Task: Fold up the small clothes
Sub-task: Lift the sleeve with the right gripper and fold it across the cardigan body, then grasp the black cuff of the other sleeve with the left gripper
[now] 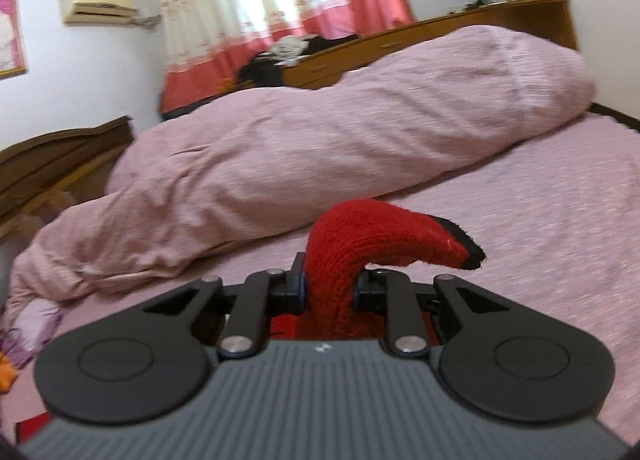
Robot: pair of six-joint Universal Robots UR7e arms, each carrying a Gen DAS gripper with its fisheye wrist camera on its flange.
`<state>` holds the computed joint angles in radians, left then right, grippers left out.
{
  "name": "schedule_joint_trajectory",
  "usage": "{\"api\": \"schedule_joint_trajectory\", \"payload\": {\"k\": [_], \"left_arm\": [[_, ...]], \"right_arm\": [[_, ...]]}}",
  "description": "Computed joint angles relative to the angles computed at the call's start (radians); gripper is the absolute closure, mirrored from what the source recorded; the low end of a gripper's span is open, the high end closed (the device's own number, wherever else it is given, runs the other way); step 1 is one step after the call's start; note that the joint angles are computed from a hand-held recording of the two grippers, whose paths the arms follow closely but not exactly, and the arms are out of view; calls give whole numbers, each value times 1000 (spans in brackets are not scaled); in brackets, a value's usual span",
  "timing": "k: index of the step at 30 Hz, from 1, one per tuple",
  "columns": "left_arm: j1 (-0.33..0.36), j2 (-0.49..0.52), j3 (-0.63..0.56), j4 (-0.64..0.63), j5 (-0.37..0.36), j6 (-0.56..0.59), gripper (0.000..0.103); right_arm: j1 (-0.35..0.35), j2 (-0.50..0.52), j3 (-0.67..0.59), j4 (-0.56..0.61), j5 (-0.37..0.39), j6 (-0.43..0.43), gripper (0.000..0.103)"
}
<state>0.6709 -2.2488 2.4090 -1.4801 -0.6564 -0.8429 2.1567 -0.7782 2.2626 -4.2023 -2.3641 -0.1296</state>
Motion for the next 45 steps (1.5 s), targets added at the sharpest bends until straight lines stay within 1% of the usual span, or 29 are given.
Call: {"api": "schedule_joint_trajectory", "payload": {"k": [4,8,9,13,16,17,19,21,22,25,29,33,37,41,45], "left_arm": [[13,-6,-3,1,40,11,0],[32,-9,-5,-25,49,63,0],[29,-14,-5,-15,50,60,0],[43,-11,0,-46,53,96,0],[55,-1,7,-84,47,127,0],[57,5,8,-96,44,134,0],[59,15,11,-121,35,147,0],[57,25,15,-145,27,158,0],[54,33,16,-154,24,158,0],[40,54,20,-192,18,167,0],[17,95,24,-271,7,205,0],[-1,183,24,-407,1,276,0],[-13,306,19,-583,-7,370,0],[-10,441,9,-764,-26,461,0],[26,604,-9,-972,-39,540,0]], "right_arm": [[37,79,-52,32,10,23,80],[52,167,-96,83,4,43,80],[51,185,-102,94,5,54,79],[38,221,-111,184,19,126,79],[39,236,-106,234,29,159,75],[38,243,-109,250,38,171,72],[32,245,-97,257,71,198,61],[27,252,-80,223,115,205,37],[34,261,-77,200,113,198,32],[62,264,-72,189,79,163,31],[82,215,-28,240,48,228,31],[101,158,28,298,-24,305,31],[107,105,91,391,-109,427,31],[92,97,148,395,-156,488,31],[61,112,186,334,-158,513,31]]}}
